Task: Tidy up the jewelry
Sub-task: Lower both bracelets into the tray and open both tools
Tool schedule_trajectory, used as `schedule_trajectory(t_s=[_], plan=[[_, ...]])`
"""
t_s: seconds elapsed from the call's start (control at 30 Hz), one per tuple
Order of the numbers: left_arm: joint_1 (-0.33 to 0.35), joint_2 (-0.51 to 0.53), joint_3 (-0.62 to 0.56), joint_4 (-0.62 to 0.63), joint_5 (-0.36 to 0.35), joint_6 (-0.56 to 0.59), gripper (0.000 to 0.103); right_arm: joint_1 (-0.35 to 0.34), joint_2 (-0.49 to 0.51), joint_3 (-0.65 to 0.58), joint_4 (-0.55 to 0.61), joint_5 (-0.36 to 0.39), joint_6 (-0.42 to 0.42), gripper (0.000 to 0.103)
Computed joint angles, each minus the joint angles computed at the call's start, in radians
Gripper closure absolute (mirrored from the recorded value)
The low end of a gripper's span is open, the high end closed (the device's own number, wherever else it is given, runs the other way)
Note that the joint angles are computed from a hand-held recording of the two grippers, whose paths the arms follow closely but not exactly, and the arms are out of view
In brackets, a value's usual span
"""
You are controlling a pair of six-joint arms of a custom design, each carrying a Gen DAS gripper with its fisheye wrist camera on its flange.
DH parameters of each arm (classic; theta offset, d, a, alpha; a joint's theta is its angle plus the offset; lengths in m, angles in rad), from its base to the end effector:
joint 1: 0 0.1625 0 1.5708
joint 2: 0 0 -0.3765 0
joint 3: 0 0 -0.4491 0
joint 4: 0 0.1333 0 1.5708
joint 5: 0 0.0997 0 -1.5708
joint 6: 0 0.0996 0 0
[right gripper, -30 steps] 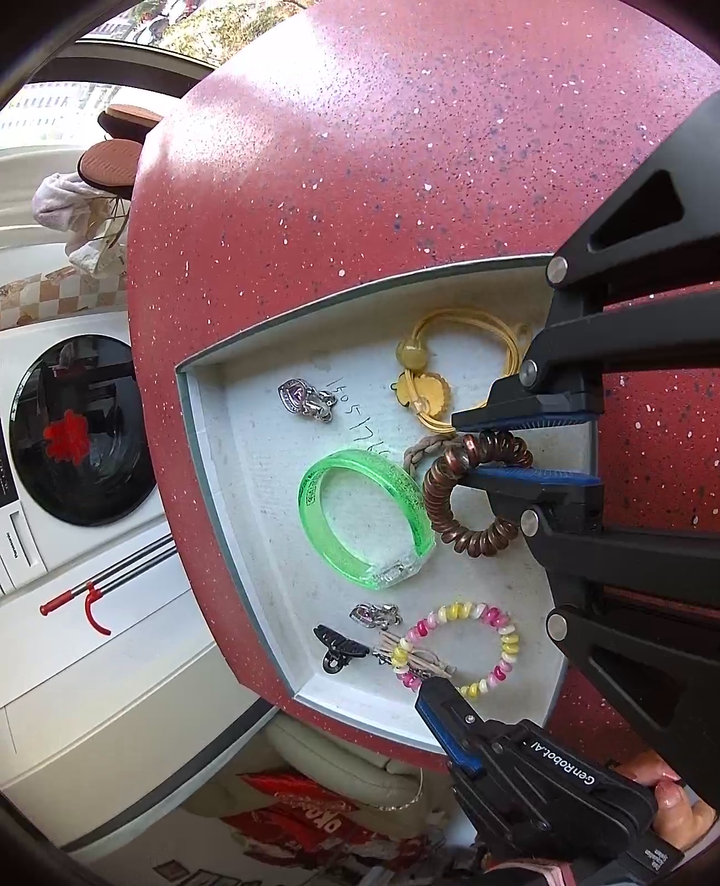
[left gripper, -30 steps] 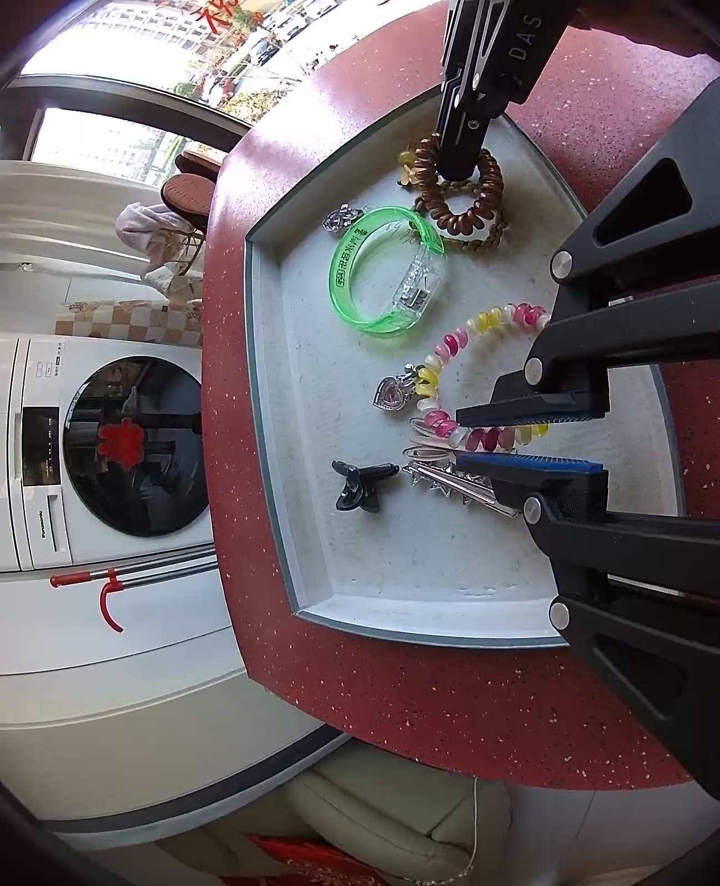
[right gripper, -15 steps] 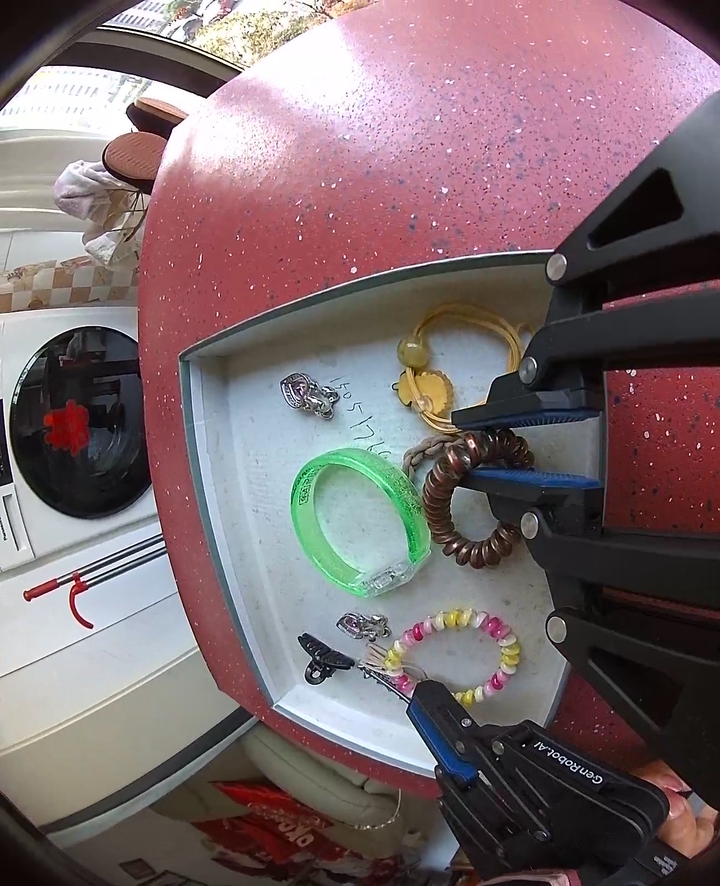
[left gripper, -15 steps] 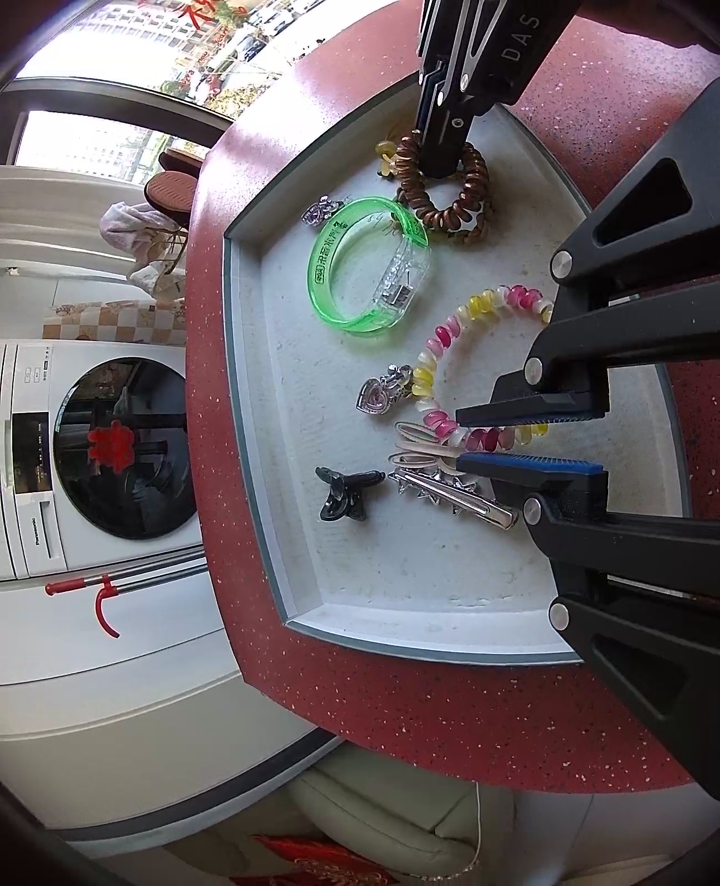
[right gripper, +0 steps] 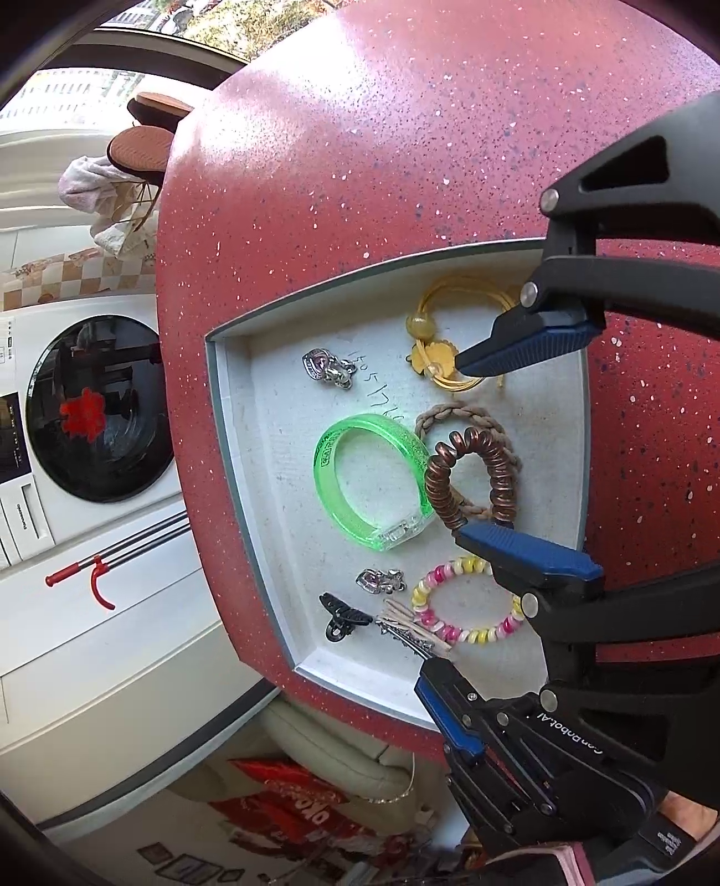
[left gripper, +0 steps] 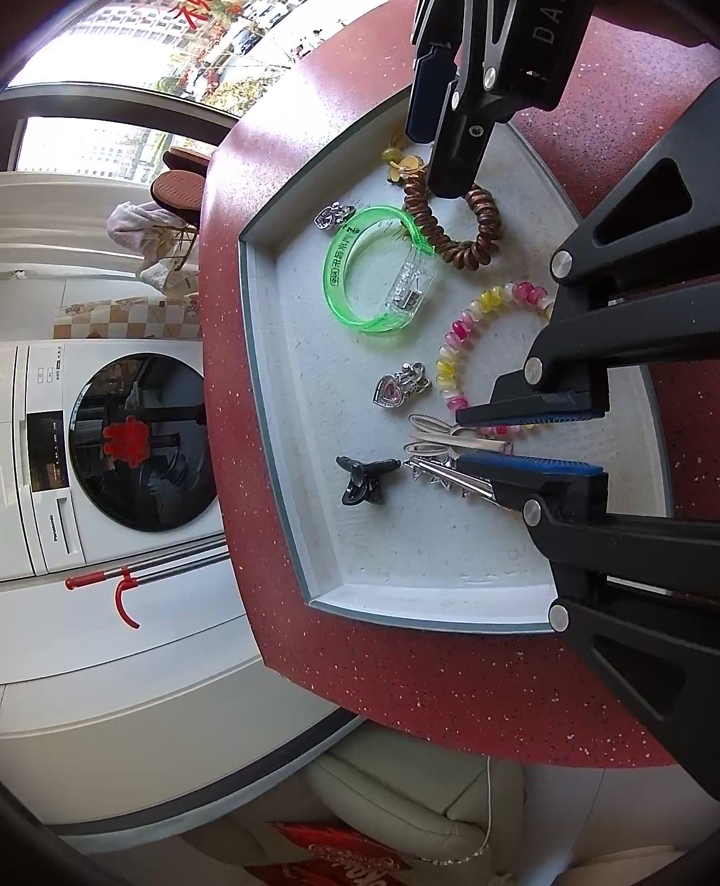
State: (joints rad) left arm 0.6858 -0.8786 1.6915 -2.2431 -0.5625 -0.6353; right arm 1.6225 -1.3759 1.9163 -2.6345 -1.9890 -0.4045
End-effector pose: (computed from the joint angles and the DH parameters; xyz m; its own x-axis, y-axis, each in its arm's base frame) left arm -0.3577 -0.5738 0.0596 -0.6527 0.0205 -0.7573 0.4708 0.7942 -0.3842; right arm 0.1232 -0.5843 0.2718 -0.8310 -0.1975 0.5201 -0.4044 0.8564 -0.3210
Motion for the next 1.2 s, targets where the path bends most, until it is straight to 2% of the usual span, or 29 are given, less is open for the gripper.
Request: schedule_trajectory(t_s=[0.23,1.2], plan=[[-0.004,-0.020,0.004,0.038,0.008,-0.035,0.075,-0.005,-0.027,0.004,0.005,0.017,0.028,0.043],[-0.026,-0.022,0.008,0.055,0.022,-0.044,0.075,0.006,-0.063,0.028,0.006,0.022,0.021,0.043]])
